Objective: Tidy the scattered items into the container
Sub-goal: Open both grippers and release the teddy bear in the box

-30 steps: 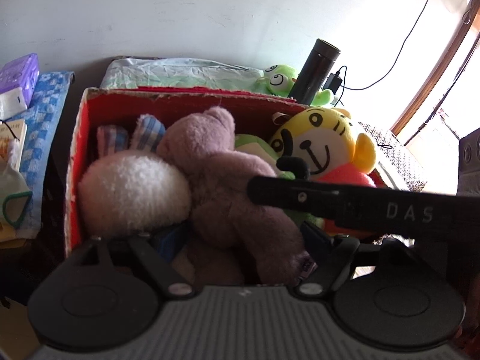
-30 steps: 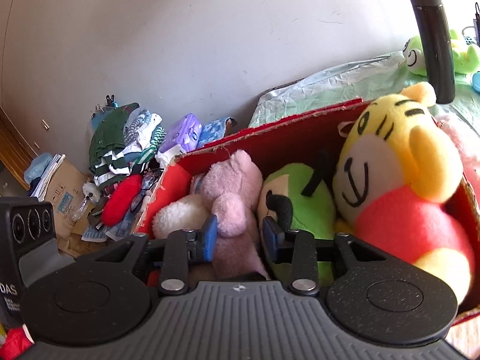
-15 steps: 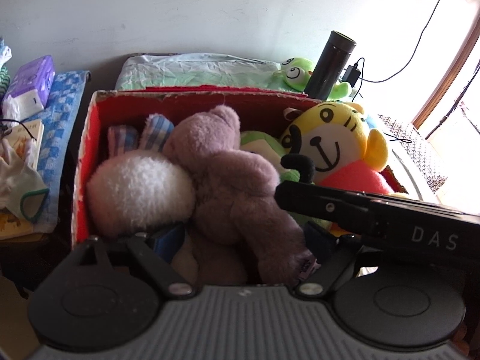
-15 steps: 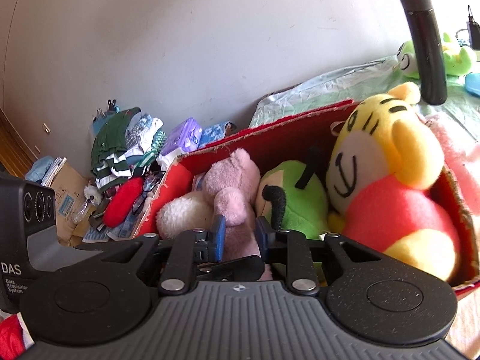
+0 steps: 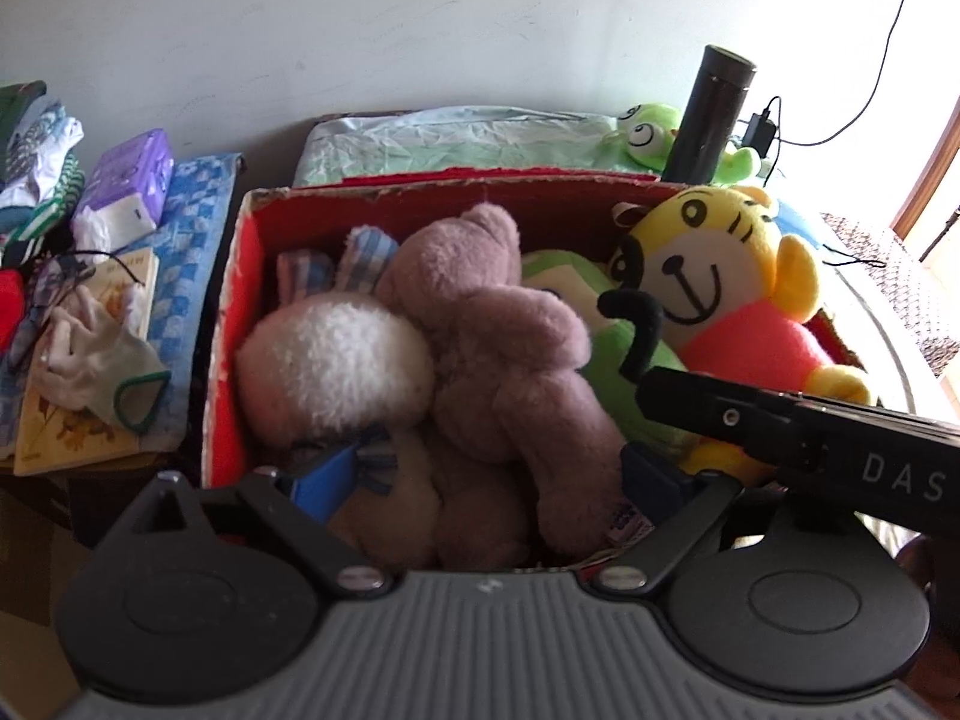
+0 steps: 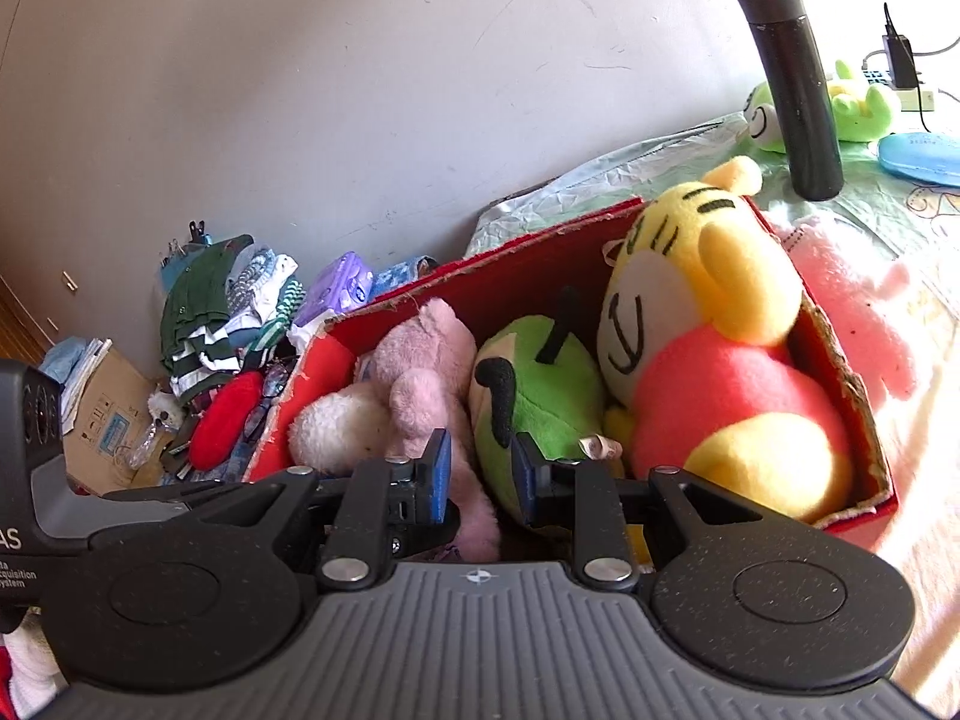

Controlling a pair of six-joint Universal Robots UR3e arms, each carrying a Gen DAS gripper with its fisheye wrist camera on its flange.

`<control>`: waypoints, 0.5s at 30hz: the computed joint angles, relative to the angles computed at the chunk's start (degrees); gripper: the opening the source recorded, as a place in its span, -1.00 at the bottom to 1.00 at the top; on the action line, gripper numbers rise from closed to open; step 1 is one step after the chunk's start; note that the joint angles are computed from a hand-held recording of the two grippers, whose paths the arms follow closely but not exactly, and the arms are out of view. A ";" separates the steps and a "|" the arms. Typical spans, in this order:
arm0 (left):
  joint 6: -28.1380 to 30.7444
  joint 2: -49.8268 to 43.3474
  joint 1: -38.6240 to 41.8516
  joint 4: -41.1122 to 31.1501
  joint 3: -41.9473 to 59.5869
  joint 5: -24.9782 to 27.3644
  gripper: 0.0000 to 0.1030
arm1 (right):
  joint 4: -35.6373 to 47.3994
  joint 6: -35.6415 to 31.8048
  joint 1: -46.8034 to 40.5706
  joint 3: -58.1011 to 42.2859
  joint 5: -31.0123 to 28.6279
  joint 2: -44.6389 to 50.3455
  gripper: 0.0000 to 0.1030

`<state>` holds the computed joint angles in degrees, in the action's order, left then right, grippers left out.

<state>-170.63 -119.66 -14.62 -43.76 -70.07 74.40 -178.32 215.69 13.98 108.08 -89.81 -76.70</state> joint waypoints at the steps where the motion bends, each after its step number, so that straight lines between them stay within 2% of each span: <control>1: -0.28 0.18 -0.28 0.25 -0.36 0.71 0.84 | 0.09 0.16 0.09 0.11 -0.15 -0.04 -0.51; 9: -2.58 1.03 -1.19 -0.42 -0.85 3.70 0.85 | -1.41 0.49 1.56 1.84 -3.43 -1.09 -0.52; 15: -3.89 2.21 -2.81 2.98 -3.46 7.31 0.87 | -2.55 1.75 1.76 4.38 -4.83 -2.51 -0.48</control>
<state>-174.51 -117.44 -17.43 -40.77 -73.53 81.71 -180.87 217.44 15.74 112.46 -94.64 -79.21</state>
